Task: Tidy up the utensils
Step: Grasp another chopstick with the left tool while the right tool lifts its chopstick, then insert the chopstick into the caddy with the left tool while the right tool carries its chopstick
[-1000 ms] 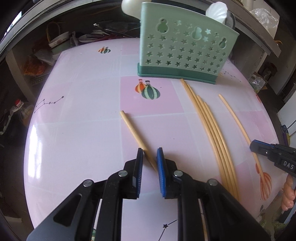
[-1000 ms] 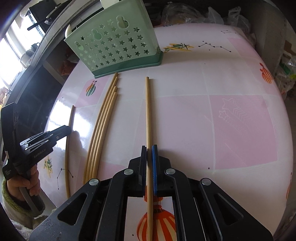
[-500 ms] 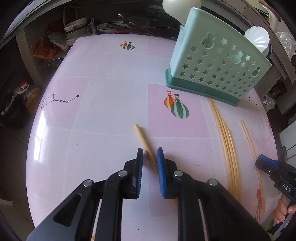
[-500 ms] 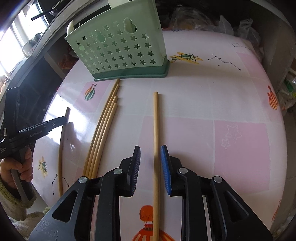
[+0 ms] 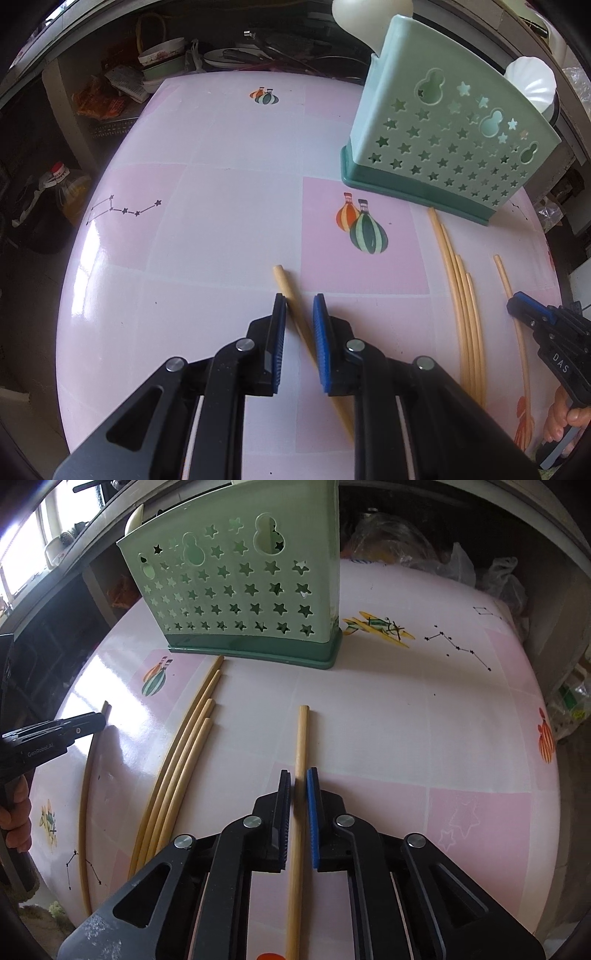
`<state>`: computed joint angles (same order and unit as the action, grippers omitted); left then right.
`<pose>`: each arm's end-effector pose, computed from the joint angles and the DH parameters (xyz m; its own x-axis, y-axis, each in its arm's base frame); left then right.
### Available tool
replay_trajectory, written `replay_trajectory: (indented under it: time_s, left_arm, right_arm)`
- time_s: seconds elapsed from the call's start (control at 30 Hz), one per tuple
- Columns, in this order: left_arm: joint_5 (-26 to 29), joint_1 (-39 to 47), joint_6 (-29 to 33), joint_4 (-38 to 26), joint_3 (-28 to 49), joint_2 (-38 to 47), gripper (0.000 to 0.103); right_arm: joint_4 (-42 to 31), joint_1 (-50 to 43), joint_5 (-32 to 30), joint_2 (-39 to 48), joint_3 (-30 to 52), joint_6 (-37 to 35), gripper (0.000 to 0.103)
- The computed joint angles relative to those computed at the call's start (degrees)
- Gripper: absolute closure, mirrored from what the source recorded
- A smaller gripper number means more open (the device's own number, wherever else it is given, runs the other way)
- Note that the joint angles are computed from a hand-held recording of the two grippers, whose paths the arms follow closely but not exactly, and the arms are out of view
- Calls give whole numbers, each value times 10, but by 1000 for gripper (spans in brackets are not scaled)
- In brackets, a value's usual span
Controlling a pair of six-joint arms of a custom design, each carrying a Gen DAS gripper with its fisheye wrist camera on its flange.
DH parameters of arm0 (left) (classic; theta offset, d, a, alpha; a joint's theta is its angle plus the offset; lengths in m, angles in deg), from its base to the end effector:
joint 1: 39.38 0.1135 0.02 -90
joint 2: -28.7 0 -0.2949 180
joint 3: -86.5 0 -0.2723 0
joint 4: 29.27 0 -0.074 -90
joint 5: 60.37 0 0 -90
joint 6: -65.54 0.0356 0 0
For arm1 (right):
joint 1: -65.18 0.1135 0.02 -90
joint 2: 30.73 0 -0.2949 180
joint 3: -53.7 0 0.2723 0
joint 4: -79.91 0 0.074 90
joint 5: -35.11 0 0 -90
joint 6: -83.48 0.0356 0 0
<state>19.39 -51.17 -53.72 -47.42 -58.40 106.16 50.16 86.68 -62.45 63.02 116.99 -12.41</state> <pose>0.2077 -0.0369 0.1230 -0.7998 -0.3244 -0.5051 -0.3158 0.9429 -0.1056 0.3037 0.1247 0.1749 -0.7597 -0.4086 -0.5059 -0.5048 0.8610 0.0626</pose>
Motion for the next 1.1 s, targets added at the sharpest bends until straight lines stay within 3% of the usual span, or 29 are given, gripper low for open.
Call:
replay_trajectory:
  time_s: [0.17,0.27,0.47,0.67,0.83,0.97,1.1]
  left_arm:
    - [-38,-19,-16,13,-7,3,96]
    - [-13,0,-20,22,-25,-26,98]
    - [-39,-20,-38,-36,-59,-219,98]
    - [-138,-115,-60,-149,-24,-407,98]
    - [-218,-175,-38,-181,33,-461,98]
    - [-196,-147,17,-149,83,-458,98]
    - [-133,-97,70,-83,139,-429,98]
  right_arm:
    - [-6,-16,-30,5,10,7,98]
    - [-9,-32,-70,-13,11,16,99]
    - [-42,-82,-181,-63,20,30,98]
    - [-73,-96,-236,-108,45,14,99]
    - [-62,-106,-269,-126,54,27,99]
    - [-51,-110,-273,-132,50,31,99]
    - [-47,-116,-270,-139,42,33,99]
